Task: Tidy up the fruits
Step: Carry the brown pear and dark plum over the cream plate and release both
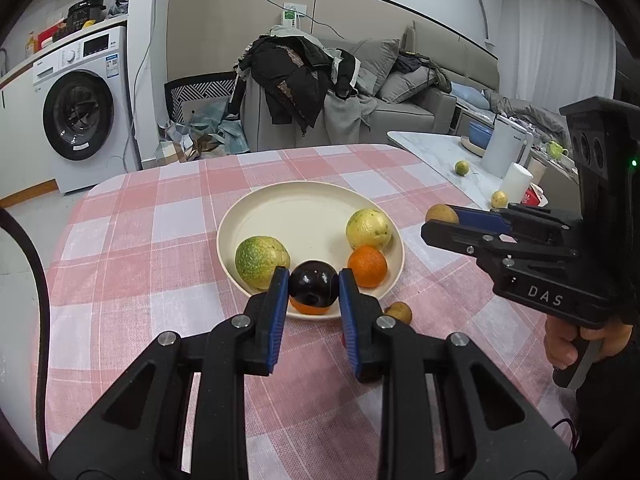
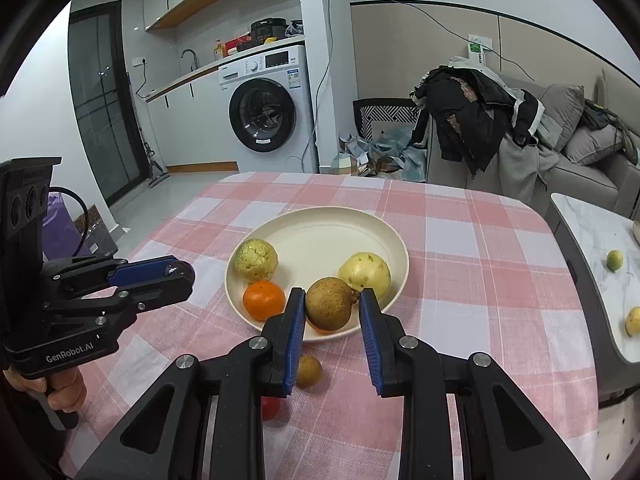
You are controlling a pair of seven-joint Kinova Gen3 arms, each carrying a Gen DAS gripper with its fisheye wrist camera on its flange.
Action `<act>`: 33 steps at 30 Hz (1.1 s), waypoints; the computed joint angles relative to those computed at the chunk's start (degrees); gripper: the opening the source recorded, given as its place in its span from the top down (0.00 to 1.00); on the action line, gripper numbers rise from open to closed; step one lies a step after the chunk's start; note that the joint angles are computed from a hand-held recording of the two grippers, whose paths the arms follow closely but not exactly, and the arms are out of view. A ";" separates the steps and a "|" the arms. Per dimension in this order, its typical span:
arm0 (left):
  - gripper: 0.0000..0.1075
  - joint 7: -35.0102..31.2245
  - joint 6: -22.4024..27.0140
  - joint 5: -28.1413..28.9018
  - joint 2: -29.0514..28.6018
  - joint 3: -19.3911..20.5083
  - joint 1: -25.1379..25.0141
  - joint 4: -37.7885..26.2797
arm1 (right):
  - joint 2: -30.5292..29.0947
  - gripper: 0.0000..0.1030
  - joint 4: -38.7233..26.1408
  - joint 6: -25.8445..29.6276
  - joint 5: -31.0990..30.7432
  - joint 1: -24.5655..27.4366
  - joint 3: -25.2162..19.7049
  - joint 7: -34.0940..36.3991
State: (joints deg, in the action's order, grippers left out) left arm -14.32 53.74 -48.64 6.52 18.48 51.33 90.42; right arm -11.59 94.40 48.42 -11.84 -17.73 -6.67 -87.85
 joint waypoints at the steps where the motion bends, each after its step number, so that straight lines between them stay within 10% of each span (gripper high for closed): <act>1: 0.79 -0.44 -0.12 0.22 0.29 -0.14 -0.28 -0.46 | 0.41 0.73 -0.53 0.17 0.04 -0.08 -0.03 0.09; 33: 0.79 -18.07 -9.40 13.90 10.02 -9.63 -5.49 -9.02 | 13.71 0.73 -10.20 1.55 -1.58 2.01 0.42 1.36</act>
State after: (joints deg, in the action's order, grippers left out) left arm -32.38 44.34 -34.74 16.54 8.85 45.84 81.40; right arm 2.12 84.20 49.98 -13.43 -15.72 -6.25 -86.48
